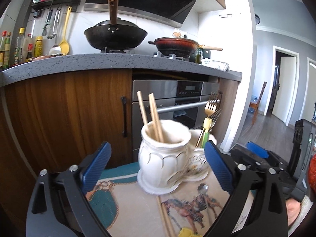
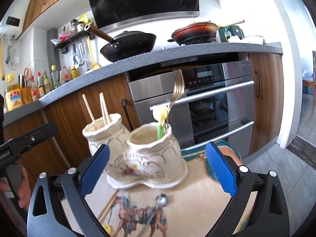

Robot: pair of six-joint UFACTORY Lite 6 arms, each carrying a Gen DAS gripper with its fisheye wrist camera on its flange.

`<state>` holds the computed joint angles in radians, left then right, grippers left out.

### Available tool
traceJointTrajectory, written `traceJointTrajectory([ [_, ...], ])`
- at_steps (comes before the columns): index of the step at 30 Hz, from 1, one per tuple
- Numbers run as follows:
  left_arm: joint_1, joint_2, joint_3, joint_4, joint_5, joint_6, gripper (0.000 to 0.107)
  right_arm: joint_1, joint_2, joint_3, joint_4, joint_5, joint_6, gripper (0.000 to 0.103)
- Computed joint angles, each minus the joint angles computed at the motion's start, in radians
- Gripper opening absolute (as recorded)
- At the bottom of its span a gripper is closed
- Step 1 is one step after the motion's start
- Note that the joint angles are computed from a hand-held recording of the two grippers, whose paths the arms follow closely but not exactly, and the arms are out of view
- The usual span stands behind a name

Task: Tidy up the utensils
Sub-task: 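Open both tools releasing the utensils and pull back from the holder, then grasp another wooden chopstick with the left tool while the right tool grasps the yellow-handled utensil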

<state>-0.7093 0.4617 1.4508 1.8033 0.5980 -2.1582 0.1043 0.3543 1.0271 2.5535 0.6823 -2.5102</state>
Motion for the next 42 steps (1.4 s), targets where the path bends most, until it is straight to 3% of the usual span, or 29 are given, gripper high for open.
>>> traceJointTrajectory([
  [15, -0.041, -0.085, -0.220, -0.151, 0.036, 0.032, 0.097, -0.042, -0.043, -0.154, 0.066, 0.002, -0.107, 0.098],
  [20, -0.056, -0.064, -0.245, -0.248, 0.044, 0.108, 0.097, -0.086, -0.026, -0.154, -0.026, -0.004, -0.003, 0.098],
  [24, -0.039, -0.033, -0.236, -0.355, -0.028, 0.180, 0.097, -0.085, -0.028, -0.156, -0.038, -0.004, 0.005, 0.098],
  [27, -0.015, 0.036, -0.158, -0.530, -0.093, 0.369, 0.086, -0.077, -0.027, -0.157, -0.033, -0.007, -0.007, 0.098],
  [30, -0.019, 0.107, -0.073, -0.662, -0.090, 0.531, 0.075, -0.071, -0.027, -0.158, -0.035, -0.010, -0.015, 0.098],
  [35, -0.015, 0.202, 0.047, -0.870, -0.105, 0.774, 0.051, -0.069, -0.024, -0.153, -0.035, -0.019, -0.030, 0.098],
  [39, -0.015, 0.237, 0.096, -0.962, -0.108, 0.893, 0.025, -0.076, -0.018, -0.142, -0.063, -0.022, -0.001, 0.098],
  [42, -0.005, 0.250, 0.112, -1.017, -0.125, 0.951, 0.023, -0.076, -0.019, -0.142, -0.063, -0.023, -0.001, 0.098],
])
